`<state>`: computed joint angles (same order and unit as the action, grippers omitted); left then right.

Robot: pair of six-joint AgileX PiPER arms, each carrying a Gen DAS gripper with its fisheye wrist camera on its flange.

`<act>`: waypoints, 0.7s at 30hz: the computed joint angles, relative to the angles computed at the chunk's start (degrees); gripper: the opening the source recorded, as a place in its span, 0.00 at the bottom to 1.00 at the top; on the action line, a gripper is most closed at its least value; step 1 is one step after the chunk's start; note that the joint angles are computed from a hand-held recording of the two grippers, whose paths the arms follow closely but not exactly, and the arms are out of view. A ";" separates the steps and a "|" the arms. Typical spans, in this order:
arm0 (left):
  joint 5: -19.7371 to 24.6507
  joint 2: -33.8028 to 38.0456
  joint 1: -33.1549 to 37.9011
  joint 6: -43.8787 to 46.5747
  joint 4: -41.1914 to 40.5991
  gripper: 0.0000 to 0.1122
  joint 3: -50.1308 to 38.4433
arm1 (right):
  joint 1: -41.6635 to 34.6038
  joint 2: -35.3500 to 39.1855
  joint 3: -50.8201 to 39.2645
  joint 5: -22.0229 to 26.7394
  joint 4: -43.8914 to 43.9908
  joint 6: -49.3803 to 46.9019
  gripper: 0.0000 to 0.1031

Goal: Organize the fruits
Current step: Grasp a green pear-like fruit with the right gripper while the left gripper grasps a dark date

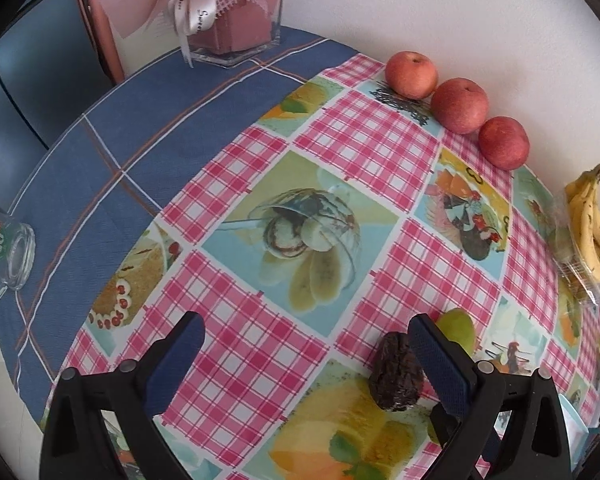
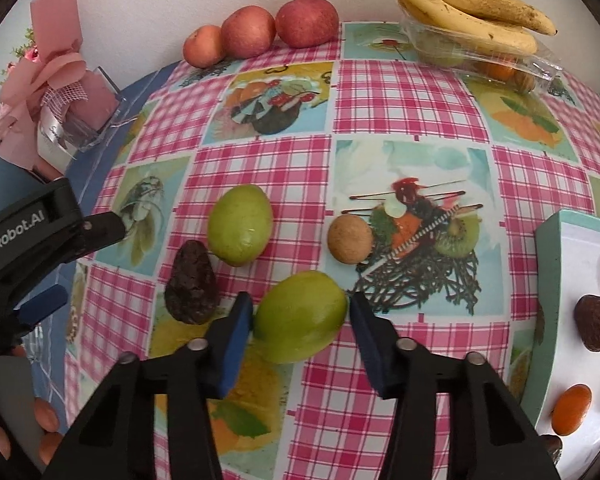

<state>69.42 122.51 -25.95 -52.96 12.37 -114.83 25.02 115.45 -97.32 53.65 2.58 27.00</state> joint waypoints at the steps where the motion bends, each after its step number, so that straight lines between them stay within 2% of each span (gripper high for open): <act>1: -0.01 0.16 -0.04 0.29 -0.29 0.91 -0.30 | 0.16 0.17 -0.31 0.31 -0.23 0.06 0.48; 6: -0.03 1.09 -0.45 1.90 -1.89 0.90 -1.36 | -0.62 -1.10 1.67 -0.64 0.93 -0.28 0.48; 11: -1.17 1.57 -0.27 2.95 -5.35 0.89 -1.41 | -2.08 -2.44 2.73 1.16 -2.23 2.37 0.48; 21: -0.85 3.21 -0.08 8.49 -11.77 0.59 -3.30 | -6.86 -7.46 5.79 2.19 -4.18 3.96 0.48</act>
<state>68.57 125.72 -26.03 -44.48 0.59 -118.13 18.16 107.98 -91.53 55.83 -1.60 30.96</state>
